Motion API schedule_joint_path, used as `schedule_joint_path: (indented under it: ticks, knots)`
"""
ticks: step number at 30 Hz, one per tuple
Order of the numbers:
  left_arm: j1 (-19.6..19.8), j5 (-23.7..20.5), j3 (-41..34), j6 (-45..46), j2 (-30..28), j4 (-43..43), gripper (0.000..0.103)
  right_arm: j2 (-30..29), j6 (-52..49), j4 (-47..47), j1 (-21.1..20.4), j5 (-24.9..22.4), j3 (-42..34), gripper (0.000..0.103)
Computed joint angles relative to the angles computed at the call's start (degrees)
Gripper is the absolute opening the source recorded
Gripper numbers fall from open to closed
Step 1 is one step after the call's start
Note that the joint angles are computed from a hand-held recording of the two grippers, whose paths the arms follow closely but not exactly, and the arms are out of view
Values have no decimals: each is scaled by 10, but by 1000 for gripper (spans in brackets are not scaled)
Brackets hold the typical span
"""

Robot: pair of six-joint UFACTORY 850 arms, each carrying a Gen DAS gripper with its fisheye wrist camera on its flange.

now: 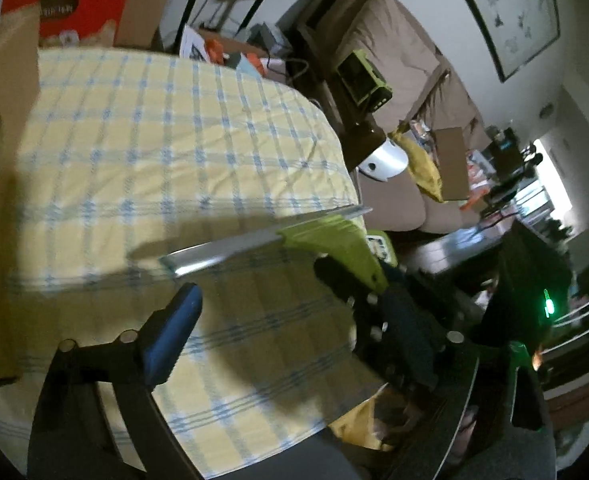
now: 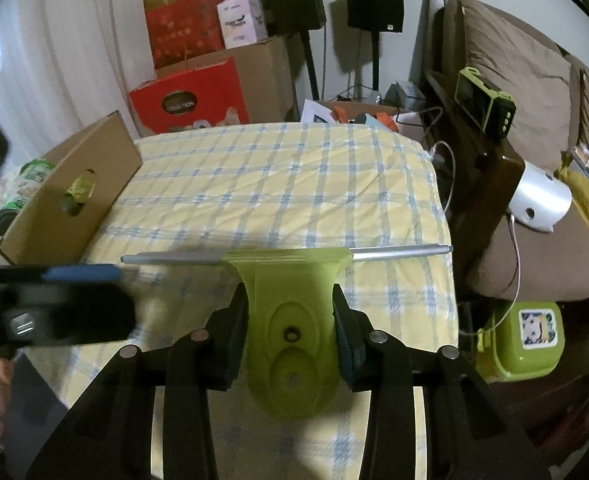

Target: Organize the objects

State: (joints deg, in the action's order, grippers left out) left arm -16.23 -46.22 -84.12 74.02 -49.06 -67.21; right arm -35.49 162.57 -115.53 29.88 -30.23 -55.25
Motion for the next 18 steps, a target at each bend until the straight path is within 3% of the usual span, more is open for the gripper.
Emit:
schedule_joint_path:
  ticks: [6,8,11,18]
  knots:
    - [-8,-35,-38,-74,-35,19,78,-1,15,1,17,2,1,37]
    - [-11,-37,-45,-87,-43,22,68,-2,31,-9,23,1,1,36]
    - [-14,-42,-53,-101,-54,24,62,-5,35,-9,30,-1,-3,36]
    - [-10,-57,-73,-141,-78,4,55,-13,-10,32,41,-5,-14,37]
